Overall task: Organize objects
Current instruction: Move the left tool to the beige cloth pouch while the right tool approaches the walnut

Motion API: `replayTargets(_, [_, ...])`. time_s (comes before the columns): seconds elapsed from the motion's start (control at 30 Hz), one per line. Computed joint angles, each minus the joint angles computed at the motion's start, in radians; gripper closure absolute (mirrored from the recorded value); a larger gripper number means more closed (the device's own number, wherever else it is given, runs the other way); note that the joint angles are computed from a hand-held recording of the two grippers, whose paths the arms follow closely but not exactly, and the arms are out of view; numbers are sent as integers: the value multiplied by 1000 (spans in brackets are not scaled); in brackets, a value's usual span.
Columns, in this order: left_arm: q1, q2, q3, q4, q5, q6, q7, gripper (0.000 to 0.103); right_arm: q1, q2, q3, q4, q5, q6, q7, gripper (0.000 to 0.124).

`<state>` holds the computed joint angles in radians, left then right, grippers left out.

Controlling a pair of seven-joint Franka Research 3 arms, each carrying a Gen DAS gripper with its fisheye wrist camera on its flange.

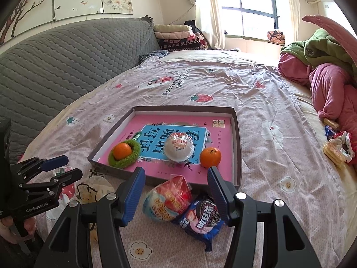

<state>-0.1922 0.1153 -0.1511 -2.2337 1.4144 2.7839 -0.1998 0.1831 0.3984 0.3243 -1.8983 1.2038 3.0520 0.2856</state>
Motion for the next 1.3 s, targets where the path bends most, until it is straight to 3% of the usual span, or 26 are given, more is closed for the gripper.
replayTargets(0.4, [-7, -27, -13, -54, 17, 4, -45, 47, 9, -63, -10, -63, 213, -28, -183, 66])
replayTargets(0.77, [3, -46, -19, -83, 9, 15, -58, 47, 123, -121, -98, -130, 394, -55, -397, 66])
replayTargets(1.3, [3, -47, -24, -100, 7, 47, -69, 47, 205, -141, -133, -196, 410, -82, -443, 66])
